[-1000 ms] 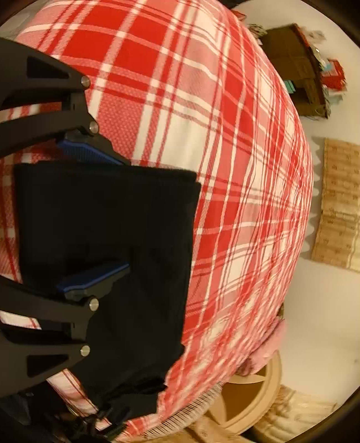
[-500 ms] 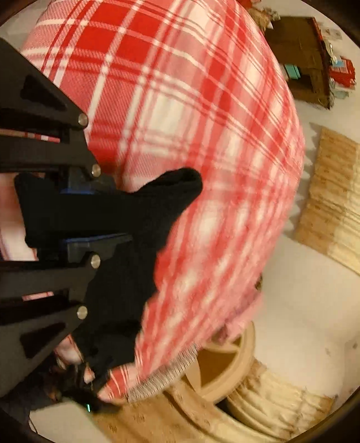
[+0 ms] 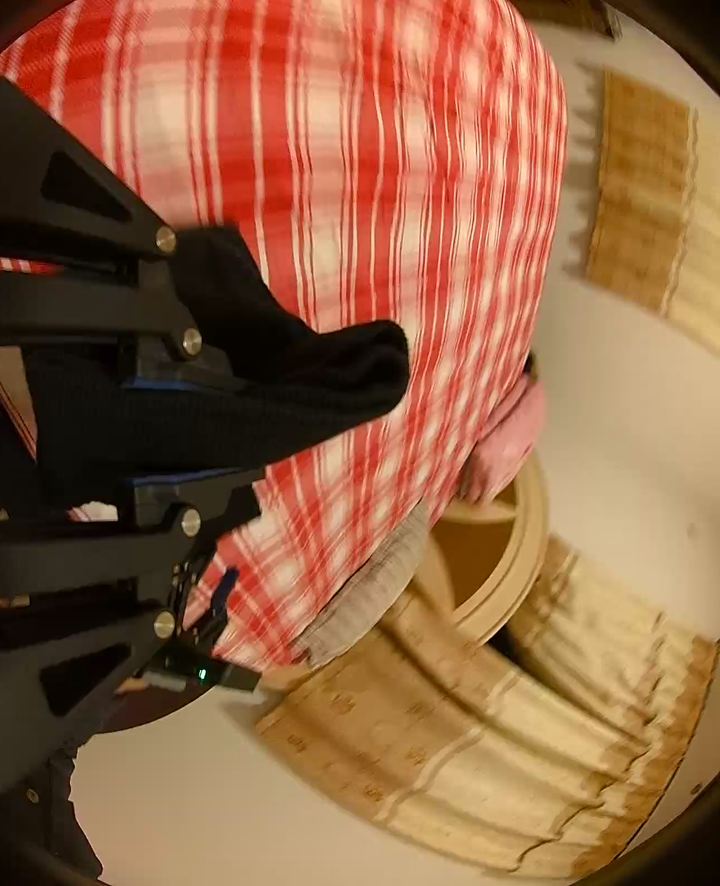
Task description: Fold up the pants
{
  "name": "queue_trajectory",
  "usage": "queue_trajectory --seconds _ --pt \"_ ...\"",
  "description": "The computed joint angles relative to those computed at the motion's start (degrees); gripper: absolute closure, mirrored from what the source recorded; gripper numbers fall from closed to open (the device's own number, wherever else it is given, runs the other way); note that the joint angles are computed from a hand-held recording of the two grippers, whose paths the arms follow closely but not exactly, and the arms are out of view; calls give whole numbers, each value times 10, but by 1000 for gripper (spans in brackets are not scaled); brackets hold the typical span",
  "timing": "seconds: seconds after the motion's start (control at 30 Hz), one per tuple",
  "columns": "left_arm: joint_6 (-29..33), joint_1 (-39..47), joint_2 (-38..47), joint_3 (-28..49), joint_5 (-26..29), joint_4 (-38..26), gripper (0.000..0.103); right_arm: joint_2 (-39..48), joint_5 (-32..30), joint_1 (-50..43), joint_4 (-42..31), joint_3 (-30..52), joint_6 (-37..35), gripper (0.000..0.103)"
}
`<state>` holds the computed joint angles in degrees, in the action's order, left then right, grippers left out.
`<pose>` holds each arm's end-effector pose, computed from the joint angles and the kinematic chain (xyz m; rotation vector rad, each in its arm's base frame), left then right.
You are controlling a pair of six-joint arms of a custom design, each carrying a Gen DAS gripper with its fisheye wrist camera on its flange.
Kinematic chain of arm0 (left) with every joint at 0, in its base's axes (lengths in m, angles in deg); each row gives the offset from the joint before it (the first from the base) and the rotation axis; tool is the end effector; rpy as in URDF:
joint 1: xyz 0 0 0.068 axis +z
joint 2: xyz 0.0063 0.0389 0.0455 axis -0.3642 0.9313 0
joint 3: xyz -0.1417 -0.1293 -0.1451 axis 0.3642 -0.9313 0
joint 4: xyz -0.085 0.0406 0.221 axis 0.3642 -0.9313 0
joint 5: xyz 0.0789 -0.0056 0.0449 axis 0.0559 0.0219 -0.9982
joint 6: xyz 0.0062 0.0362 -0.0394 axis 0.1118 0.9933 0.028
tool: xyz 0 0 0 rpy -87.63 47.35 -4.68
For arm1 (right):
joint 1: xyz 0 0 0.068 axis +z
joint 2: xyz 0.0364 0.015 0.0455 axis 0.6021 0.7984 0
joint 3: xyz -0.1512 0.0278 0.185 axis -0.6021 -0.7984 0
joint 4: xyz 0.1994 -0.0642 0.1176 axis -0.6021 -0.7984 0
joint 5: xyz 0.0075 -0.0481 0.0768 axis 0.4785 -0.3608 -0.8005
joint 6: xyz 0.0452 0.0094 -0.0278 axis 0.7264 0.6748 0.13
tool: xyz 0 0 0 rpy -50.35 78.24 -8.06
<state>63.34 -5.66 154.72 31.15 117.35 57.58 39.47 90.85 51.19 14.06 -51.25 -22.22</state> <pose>0.3769 0.0756 0.1689 0.4408 2.2050 -0.9131 0.2251 0.0483 0.0748 -0.0597 2.2443 -0.0863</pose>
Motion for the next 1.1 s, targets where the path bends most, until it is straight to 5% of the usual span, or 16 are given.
queue_trajectory --seconds 0.27,0.6,0.77,0.9,1.1 --pt "-55 -149 22 11 -70 32 82 22 -77 -136 87 -42 40 42" --pt "-101 -271 114 18 -187 113 79 71 -91 -140 134 -40 48 42" --pt "-89 -288 98 -26 -165 124 75 78 -102 -153 154 -45 55 42" --pt "-61 -266 25 -113 -145 176 42 67 -139 -177 182 -62 67 42" --pt "-47 -192 -35 -212 -173 266 28 -3 -227 -175 182 -91 102 37"
